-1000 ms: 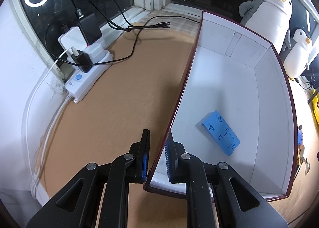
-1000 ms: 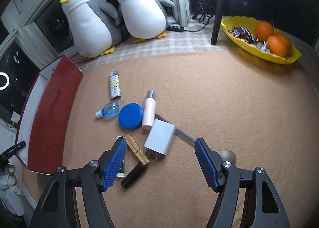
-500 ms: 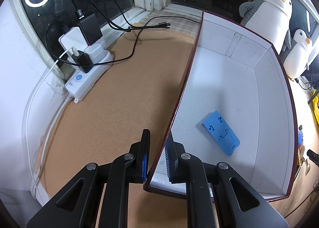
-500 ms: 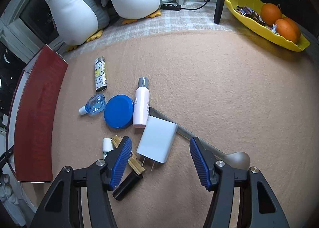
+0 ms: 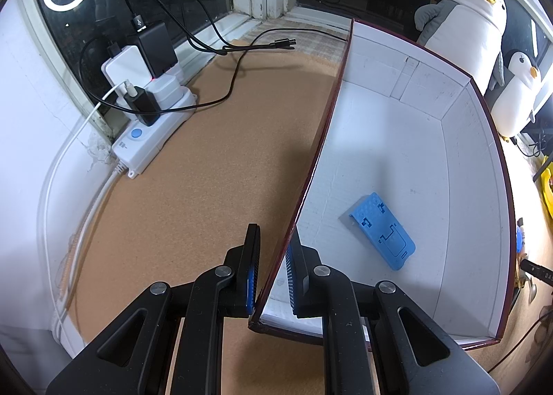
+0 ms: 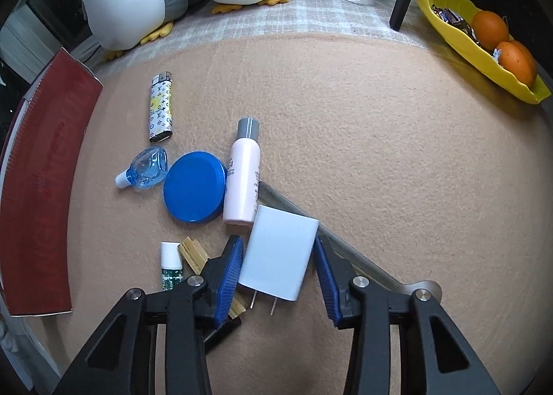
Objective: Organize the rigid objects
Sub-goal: 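Move the right gripper back to the items and close on the white charger plug, then lift the charger plug, carry it into the box, and release it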
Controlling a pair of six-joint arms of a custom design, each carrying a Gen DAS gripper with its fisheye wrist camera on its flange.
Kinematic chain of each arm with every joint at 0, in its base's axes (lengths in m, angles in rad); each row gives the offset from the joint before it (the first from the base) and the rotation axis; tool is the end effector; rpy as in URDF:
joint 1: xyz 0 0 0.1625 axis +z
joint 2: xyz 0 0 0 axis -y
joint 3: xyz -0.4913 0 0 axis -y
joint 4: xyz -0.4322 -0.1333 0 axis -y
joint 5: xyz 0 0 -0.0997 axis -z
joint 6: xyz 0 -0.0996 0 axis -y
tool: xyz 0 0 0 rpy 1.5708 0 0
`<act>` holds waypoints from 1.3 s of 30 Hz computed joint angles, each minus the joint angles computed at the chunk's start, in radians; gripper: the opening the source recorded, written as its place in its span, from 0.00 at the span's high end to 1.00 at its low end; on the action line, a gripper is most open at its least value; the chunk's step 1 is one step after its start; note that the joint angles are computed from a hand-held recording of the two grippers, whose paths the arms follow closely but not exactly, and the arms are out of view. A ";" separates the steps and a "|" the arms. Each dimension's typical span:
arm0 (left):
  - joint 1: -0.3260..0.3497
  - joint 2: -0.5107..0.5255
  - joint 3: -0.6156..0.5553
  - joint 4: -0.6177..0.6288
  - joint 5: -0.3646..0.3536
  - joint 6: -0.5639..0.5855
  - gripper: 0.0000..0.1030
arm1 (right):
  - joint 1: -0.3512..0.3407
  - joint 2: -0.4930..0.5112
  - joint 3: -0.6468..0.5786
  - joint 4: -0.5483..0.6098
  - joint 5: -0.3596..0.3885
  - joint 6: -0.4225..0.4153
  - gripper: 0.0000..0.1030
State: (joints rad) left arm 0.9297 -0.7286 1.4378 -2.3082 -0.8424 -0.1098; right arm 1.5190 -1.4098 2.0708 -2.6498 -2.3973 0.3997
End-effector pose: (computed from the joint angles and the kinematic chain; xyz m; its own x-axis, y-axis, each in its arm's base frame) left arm -0.3163 -0.7576 0.1367 -0.6711 0.3409 -0.6583 0.5275 0.8436 -0.1009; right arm 0.0321 -0.5408 0.3609 -0.5906 0.6622 0.4613 0.3008 0.7110 -0.6355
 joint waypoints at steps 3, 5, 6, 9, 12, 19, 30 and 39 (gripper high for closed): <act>0.000 -0.001 0.001 0.000 -0.001 -0.002 0.88 | 0.000 -0.001 0.000 0.001 0.002 -0.007 0.65; 0.001 0.001 -0.001 -0.002 -0.003 -0.002 0.88 | 0.002 -0.004 0.003 -0.002 0.001 -0.008 0.66; 0.001 0.002 -0.002 -0.002 -0.004 -0.002 0.88 | 0.003 -0.006 0.007 -0.005 -0.001 -0.007 0.67; 0.002 0.004 -0.004 -0.002 -0.007 -0.003 0.88 | 0.014 -0.023 0.023 -0.028 -0.001 -0.007 0.67; 0.004 0.007 -0.007 -0.004 -0.010 -0.002 0.88 | 0.036 -0.033 0.028 -0.045 -0.016 -0.011 0.67; 0.009 0.011 -0.012 -0.004 -0.022 0.002 0.88 | 0.130 0.007 -0.033 -0.090 -0.036 -0.089 0.67; 0.021 0.024 -0.031 -0.001 -0.041 0.009 0.88 | 0.255 0.246 -0.291 -0.097 0.026 -0.308 0.67; 0.026 0.028 -0.038 -0.003 -0.055 0.015 0.89 | 0.283 0.432 -0.482 -0.010 0.056 -0.417 0.67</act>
State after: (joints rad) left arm 0.9562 -0.7008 1.3994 -2.3108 -0.8979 -0.0948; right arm 1.8017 -0.9782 1.5889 -2.6596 -2.3414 -0.0175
